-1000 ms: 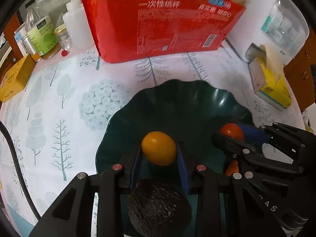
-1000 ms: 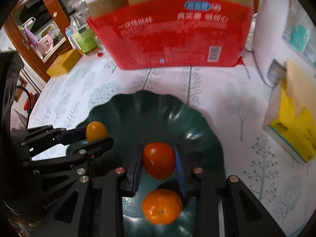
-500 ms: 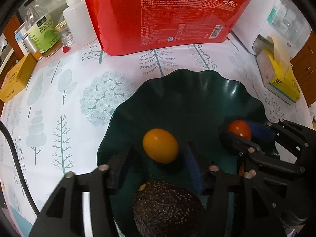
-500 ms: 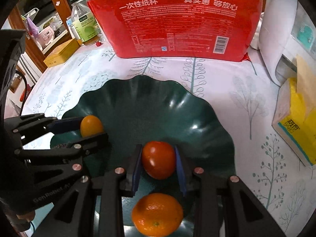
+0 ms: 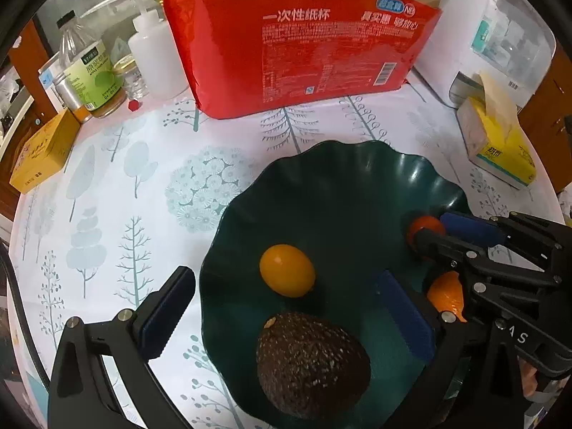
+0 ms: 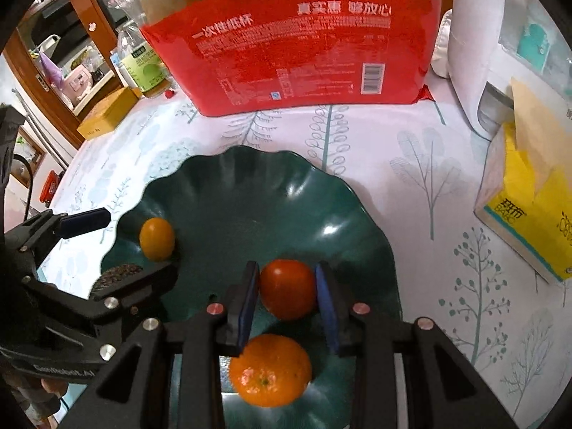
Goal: Organize fruits
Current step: 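Carry orange and tomato to the green plate and release both, then return both tools toward the white fruit plate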
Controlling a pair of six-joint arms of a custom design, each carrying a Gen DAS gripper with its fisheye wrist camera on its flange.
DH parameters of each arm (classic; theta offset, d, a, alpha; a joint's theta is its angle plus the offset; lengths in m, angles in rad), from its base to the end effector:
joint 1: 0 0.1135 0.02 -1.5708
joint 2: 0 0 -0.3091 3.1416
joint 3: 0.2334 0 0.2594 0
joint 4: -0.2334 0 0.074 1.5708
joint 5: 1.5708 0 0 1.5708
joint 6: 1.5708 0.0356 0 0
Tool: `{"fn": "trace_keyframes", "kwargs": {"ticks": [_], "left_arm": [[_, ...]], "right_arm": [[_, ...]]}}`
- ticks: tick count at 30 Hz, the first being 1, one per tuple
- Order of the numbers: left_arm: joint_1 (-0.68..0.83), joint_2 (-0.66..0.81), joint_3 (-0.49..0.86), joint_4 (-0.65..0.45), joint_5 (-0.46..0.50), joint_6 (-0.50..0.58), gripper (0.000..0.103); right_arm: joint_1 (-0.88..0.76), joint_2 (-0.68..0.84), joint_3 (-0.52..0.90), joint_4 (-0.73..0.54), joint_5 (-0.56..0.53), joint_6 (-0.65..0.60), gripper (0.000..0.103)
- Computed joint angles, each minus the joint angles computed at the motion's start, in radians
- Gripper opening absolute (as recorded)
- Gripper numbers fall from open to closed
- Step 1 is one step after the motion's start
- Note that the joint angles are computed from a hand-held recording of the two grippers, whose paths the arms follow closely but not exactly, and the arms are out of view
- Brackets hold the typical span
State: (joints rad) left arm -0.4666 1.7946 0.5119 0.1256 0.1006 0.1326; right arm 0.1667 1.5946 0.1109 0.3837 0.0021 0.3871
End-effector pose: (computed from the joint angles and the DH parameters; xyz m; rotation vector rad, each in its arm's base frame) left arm 0.2322 -0.1210 0.0898 0.8367 2.6104 -0.2317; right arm 0.1566 0.0263 0.0786 0.2957 2.6665 0.1732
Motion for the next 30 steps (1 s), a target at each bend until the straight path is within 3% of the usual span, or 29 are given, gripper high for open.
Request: {"fn": "trace_keyframes", "kwargs": {"ticks": [9,17,24,30], "left_arm": [[0.016,-0.133,-0.020,-0.082,0.001,0.021,0.102],[0.042,-0.290,-0.023,-0.224,0.014,0.039,0.102],[0.075,-0.508,-0.010,-0.420,0.042,0.081,0.102],[0.141,-0.758,0.037,-0.660,0.095,0.141,0.102]], "right_arm": [[0.034,-0.176,0.023,-0.169,0.017,0.035,0.034],[0.141,-0.385,0.072,-0.406,0.090,0.118,0.034],[0.312,-0.615,0.173,-0.732,0.217,0.252,0.034],[0.568,-0.753,0.316,-1.059,0.379,0.492,0.034]]}}
